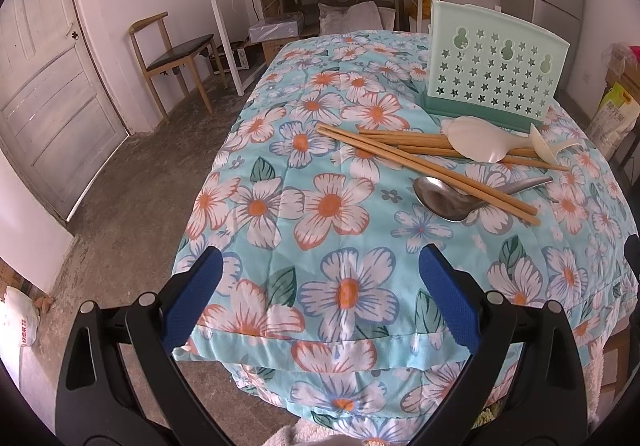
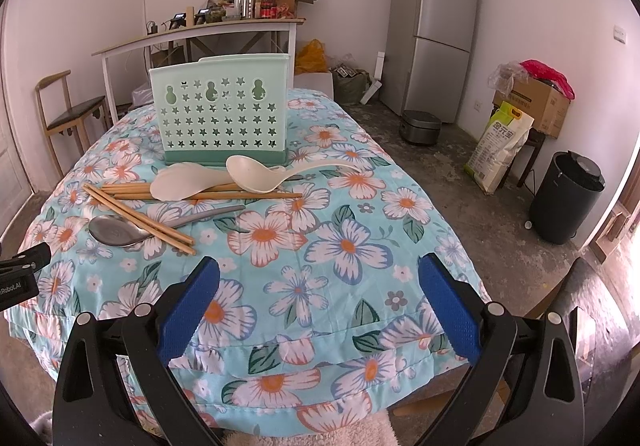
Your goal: Organize utensils
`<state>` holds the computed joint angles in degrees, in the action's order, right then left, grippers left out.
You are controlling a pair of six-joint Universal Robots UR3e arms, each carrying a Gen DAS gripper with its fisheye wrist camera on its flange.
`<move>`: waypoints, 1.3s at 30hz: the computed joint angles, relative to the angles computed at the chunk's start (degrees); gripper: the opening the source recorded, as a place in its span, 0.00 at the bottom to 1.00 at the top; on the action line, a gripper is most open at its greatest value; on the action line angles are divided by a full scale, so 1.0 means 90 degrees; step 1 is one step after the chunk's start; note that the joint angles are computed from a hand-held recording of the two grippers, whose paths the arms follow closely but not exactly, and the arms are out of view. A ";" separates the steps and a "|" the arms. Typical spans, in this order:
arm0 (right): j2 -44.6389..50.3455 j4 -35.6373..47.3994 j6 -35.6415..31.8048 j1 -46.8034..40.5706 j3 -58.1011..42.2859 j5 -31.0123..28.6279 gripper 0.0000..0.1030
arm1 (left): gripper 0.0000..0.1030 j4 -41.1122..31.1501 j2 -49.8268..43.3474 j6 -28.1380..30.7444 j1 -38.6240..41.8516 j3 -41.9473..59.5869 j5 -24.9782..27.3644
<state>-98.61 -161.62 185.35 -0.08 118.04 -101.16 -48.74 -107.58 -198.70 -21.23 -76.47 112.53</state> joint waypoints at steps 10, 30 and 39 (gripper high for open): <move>-0.0010 -0.0005 0.0007 -0.0005 0.0012 0.0014 0.94 | 0.92 -0.0015 -0.0005 0.0004 -0.0001 0.0011 -0.0001; -0.0014 -0.0001 0.0022 -0.0013 0.0013 0.0043 0.94 | 0.92 0.0149 -0.0030 -0.0092 -0.0127 -0.0195 0.0079; -0.0021 -0.0008 0.0016 -0.0035 0.0029 0.0074 0.94 | 0.92 0.0158 -0.0037 -0.0103 -0.0143 -0.0212 0.0093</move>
